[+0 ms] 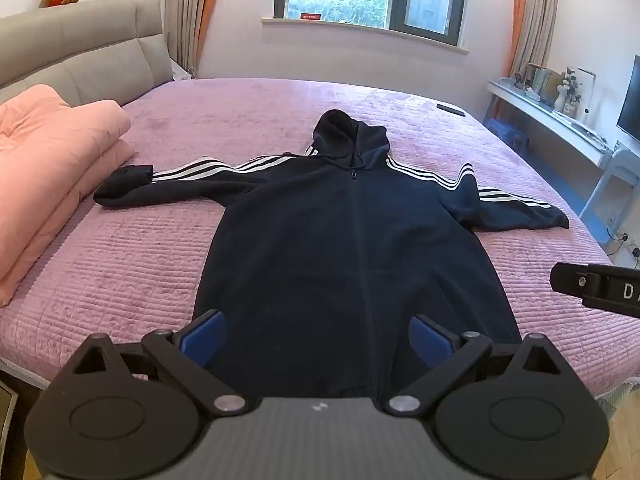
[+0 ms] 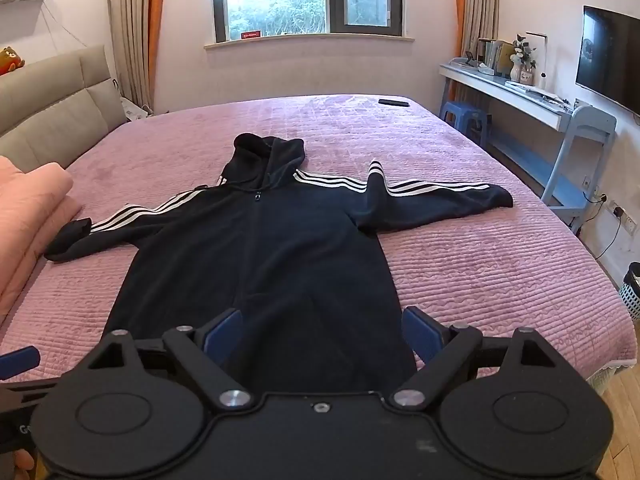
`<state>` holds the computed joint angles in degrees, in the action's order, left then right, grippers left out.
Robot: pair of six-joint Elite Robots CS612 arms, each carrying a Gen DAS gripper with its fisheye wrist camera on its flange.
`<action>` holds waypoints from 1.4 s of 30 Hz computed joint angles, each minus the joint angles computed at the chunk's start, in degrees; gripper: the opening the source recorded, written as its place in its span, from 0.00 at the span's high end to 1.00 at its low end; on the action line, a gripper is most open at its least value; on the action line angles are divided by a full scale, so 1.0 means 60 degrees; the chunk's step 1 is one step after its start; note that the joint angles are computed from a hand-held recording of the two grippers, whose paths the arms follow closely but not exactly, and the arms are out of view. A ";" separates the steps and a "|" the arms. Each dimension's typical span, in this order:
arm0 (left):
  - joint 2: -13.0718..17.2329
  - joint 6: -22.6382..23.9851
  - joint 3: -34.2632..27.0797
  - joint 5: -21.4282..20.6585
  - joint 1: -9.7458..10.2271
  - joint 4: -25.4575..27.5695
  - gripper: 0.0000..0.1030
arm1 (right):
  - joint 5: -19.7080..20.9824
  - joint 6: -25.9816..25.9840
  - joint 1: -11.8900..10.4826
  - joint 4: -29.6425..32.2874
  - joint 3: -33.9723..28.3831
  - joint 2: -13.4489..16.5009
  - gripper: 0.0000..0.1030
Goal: Fold large clothes
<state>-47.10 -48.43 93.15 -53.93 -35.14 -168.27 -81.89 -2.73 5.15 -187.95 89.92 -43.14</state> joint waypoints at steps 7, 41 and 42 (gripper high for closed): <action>-0.0042 -0.0251 0.0105 -0.0124 0.0018 0.0016 0.03 | 0.0009 -0.0031 0.0019 0.0033 0.0039 -0.0032 0.00; -0.0096 -0.0201 0.0501 0.0500 -0.0067 -0.0621 0.03 | 0.0071 -0.0048 0.0088 -0.0196 0.0411 -0.0242 0.00; -0.0075 -0.0140 0.0503 0.0581 -0.0072 -0.0683 0.03 | 0.0058 -0.0046 0.0095 -0.0151 0.0391 -0.0241 0.00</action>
